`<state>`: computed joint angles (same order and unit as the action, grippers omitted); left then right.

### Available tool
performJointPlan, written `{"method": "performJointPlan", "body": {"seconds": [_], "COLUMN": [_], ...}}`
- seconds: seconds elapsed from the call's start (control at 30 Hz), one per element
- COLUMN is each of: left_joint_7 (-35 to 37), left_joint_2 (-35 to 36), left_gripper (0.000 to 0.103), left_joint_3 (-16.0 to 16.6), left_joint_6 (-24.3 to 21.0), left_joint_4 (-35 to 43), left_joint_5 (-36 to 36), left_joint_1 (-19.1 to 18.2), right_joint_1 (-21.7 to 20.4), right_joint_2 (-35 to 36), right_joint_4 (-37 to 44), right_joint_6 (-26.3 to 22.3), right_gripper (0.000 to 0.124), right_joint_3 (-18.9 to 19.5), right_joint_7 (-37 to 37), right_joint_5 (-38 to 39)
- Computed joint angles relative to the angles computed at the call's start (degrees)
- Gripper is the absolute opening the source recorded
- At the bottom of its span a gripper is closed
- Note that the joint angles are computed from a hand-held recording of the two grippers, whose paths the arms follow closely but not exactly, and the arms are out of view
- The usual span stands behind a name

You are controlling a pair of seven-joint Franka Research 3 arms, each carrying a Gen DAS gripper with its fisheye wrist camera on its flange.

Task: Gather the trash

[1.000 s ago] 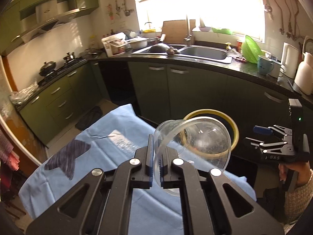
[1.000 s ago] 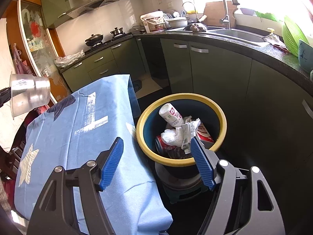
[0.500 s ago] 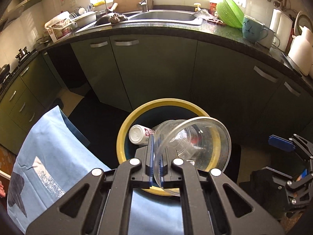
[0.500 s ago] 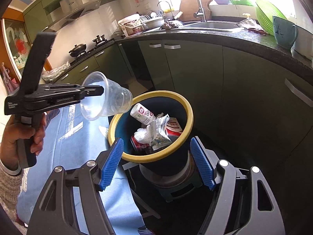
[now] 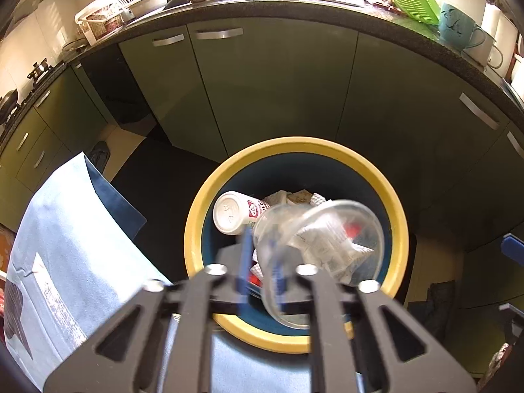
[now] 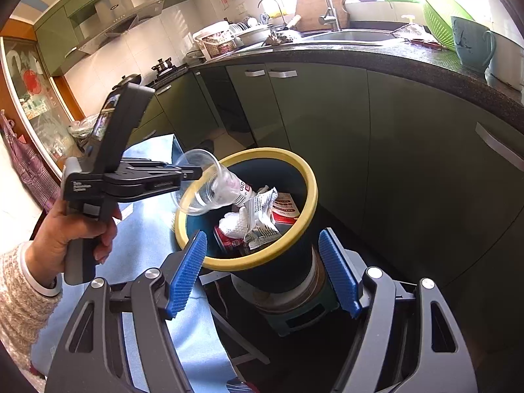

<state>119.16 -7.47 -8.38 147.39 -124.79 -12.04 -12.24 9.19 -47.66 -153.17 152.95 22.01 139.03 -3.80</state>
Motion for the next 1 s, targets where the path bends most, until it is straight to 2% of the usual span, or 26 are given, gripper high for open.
{"method": "performJointPlan", "body": {"seconds": [0.03,0.1,0.2,0.3,0.33,0.37,0.43,0.5,0.57,0.73,0.87,0.93,1.0], "left_joint_7": [-0.52,0.30,3.55,7.72,8.97,10.20,11.89,10.97,9.13,1.26,-2.56,-5.70,-7.07], "left_joint_2": [-0.17,-1.57,-5.43,-12.93,-16.05,-19.33,-26.82,-34.53,-41.26,-53.61,-60.30,-62.94,-65.57], "left_gripper": [0.062,0.066,0.066,0.082,0.091,0.094,0.097,0.097,0.097,0.097,0.097,0.097,0.097], "left_joint_3": [-0.12,0.28,2.27,5.63,6.75,8.00,10.55,11.62,12.92,15.10,17.76,17.65,19.22], "left_joint_6": [1.17,2.78,1.26,1.91,3.41,5.53,10.32,14.91,16.47,11.30,9.95,8.07,5.82], "left_joint_4": [-0.55,-2.08,-3.58,-7.59,-9.62,-11.90,-17.10,-22.47,-26.37,-31.40,-34.67,-36.22,-37.52], "left_joint_5": [0.57,-0.06,-4.23,-9.97,-11.20,-12.23,-12.68,-11.26,-9.98,-5.36,-1.01,1.80,4.30], "left_joint_1": [0.14,-0.04,-0.97,-2.79,-3.49,-4.36,-5.86,-4.76,-2.58,8.18,16.19,22.45,26.39], "right_joint_1": [0.04,0.15,0.21,0.55,0.74,0.95,1.25,1.62,2.14,3.37,4.14,4.31,4.48], "right_joint_2": [0.02,0.02,0.23,0.58,0.77,0.96,1.43,2.11,3.06,6.13,8.40,9.20,9.45], "right_joint_4": [0.18,0.51,1.02,1.64,1.87,2.11,2.78,3.52,4.31,6.99,9.36,10.37,10.99], "right_joint_6": [-0.12,-0.29,-0.07,0.29,0.49,0.71,0.91,1.25,1.63,2.77,3.01,2.94,3.23], "right_gripper": [0.071,0.071,0.071,0.071,0.071,0.071,0.072,0.074,0.075,0.075,0.075,0.079,0.086], "right_joint_3": [0.09,0.21,0.29,0.51,0.60,0.71,1.09,1.45,1.65,2.79,3.96,4.56,5.07], "right_joint_7": [0.02,-0.12,-0.41,-0.74,-0.91,-1.07,-1.36,-1.75,-2.37,-3.58,-4.15,-4.30,-4.18], "right_joint_5": [-0.05,-0.24,-0.52,-0.64,-0.65,-0.65,-0.74,-0.89,-1.00,-1.51,-2.45,-3.22,-3.95]}}
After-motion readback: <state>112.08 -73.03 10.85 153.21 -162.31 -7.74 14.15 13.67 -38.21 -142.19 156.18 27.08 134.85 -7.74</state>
